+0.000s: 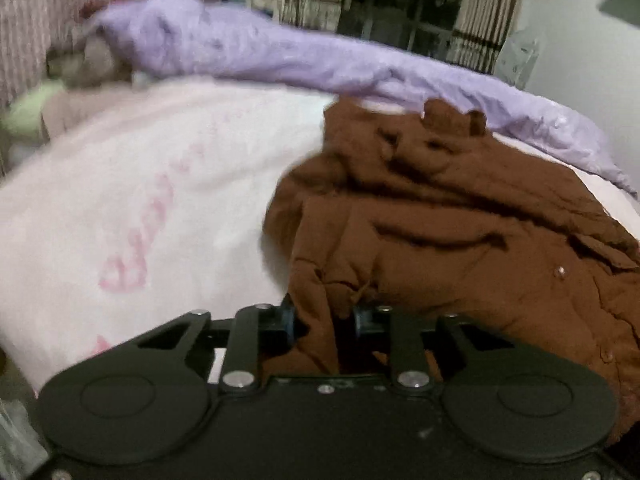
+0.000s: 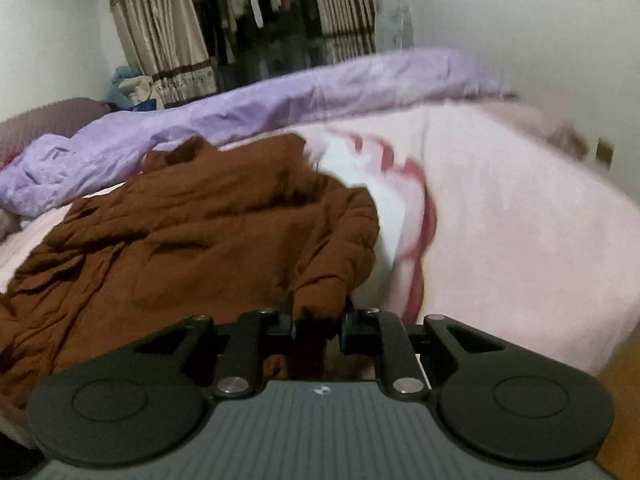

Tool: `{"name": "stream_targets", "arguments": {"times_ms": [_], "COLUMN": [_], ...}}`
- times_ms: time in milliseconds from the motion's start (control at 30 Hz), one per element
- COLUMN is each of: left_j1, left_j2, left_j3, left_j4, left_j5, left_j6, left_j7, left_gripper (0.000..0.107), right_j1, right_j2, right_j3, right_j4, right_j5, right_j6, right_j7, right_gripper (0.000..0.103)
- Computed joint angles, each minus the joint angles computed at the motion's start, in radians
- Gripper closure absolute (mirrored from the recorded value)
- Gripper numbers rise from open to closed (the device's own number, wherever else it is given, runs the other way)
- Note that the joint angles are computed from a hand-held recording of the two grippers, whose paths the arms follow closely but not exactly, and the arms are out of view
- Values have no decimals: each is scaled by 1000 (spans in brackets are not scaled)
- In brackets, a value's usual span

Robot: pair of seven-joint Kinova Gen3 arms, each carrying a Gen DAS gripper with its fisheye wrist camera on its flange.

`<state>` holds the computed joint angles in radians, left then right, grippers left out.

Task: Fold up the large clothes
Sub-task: 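Grasp the jacket edge with the left gripper while the right gripper grasps the sleeve, then lift the jacket with both grippers and fold it over onto itself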

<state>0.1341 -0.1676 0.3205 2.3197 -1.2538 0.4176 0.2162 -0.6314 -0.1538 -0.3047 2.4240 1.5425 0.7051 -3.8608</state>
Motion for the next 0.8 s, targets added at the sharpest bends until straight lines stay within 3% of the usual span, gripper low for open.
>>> {"name": "stream_targets", "arguments": {"times_ms": [67, 133, 200, 400, 633, 700, 733, 767, 800], "left_j1": [-35, -86, -92, 59, 26, 18, 41, 82, 121], "left_j2": [-6, -5, 26, 157, 326, 379, 403, 421, 434], "left_j3": [74, 117, 115, -128, -228, -248, -281, -328, -374], "left_j4": [-34, -73, -144, -360, -648, -725, -762, -791, -803], "left_j5": [-22, -38, -10, 157, 333, 353, 345, 321, 280], "left_j6": [66, 76, 110, 115, 58, 39, 53, 76, 82], "left_j7": [12, -2, -73, -317, -581, -585, -562, -524, -483], "left_gripper": [87, 87, 88, 90, 87, 70, 46, 27, 22], "right_j1": [-10, -6, 11, 104, 194, 195, 192, 207, 239], "right_j2": [9, 35, 64, 177, 334, 391, 411, 426, 433], "right_j3": [-20, -10, 18, 102, 165, 207, 226, 232, 219], "right_j4": [-29, -67, -128, -369, -646, -730, -753, -769, -774], "right_j5": [8, 61, 86, 98, 17, -7, 4, 19, 26], "right_j6": [60, 88, 79, -31, -148, -164, -172, -196, -236], "right_j7": [5, -5, 24, 111, 236, 266, 257, 236, 219], "right_gripper": [84, 84, 85, 88, 88, 80, 74, 61, 52]}}
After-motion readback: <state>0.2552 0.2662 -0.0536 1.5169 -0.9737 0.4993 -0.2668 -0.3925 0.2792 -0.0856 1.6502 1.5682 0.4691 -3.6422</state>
